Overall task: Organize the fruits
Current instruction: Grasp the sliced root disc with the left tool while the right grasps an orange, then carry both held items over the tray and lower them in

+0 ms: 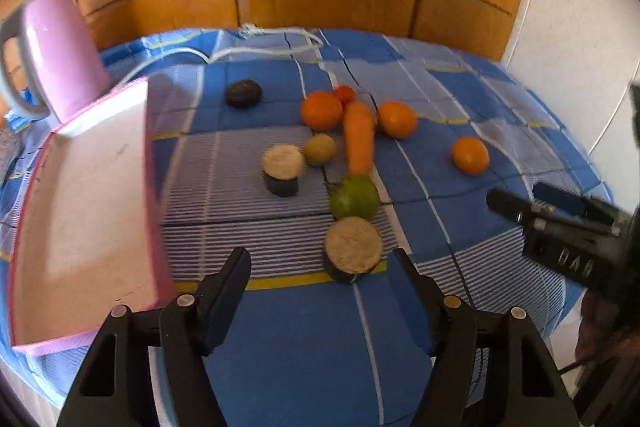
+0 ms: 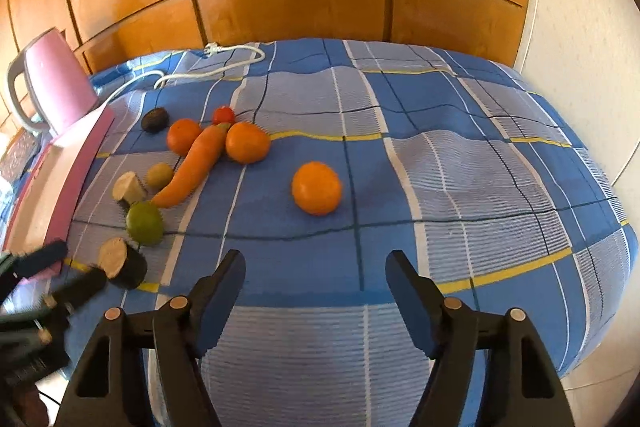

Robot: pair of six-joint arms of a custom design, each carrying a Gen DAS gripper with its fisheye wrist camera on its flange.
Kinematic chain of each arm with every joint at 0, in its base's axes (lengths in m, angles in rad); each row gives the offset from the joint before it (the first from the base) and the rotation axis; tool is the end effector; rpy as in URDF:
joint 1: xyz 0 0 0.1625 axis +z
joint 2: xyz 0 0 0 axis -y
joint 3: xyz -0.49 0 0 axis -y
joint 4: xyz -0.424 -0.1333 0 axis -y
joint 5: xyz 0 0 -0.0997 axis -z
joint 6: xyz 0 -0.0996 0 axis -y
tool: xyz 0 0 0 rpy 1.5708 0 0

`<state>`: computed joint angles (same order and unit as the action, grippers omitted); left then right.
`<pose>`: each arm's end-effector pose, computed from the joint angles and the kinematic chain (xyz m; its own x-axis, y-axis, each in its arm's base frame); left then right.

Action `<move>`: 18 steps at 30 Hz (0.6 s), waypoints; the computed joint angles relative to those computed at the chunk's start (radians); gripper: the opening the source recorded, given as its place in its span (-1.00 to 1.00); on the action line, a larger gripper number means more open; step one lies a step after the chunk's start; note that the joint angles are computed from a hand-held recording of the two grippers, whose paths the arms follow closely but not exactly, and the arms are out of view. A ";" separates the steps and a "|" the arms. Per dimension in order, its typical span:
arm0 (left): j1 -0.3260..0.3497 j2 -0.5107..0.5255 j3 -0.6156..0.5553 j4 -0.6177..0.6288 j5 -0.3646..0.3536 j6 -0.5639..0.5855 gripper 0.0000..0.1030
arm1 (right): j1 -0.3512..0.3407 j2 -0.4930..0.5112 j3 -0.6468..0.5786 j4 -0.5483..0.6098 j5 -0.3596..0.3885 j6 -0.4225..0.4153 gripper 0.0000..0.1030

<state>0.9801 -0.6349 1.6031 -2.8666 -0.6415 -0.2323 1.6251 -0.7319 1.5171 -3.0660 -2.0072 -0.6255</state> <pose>-0.2398 -0.7403 0.0794 -0.7448 -0.0651 -0.6641 0.3657 0.7927 -0.4878 0.1344 -0.7927 0.1867 -0.7216 -0.2602 0.6415 -0.5720 0.7462 -0.3407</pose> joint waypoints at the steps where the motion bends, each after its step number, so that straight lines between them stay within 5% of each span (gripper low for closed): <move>1: 0.003 -0.001 -0.002 0.014 -0.006 -0.010 0.38 | -0.001 0.005 -0.013 0.007 0.003 0.004 0.43; 6: 0.021 0.018 -0.030 0.059 -0.027 -0.025 0.20 | -0.003 0.044 -0.095 0.052 0.012 0.005 0.43; 10: 0.019 0.023 -0.023 0.011 -0.039 0.028 -0.22 | -0.003 0.095 -0.174 0.090 -0.013 0.001 0.43; 13: 0.017 0.026 -0.013 -0.025 -0.047 0.060 -0.32 | -0.003 0.128 -0.217 0.117 -0.041 -0.003 -0.10; 18: 0.017 0.017 0.008 -0.069 -0.038 0.052 -0.32 | 0.001 0.134 -0.202 0.066 -0.053 -0.053 -0.34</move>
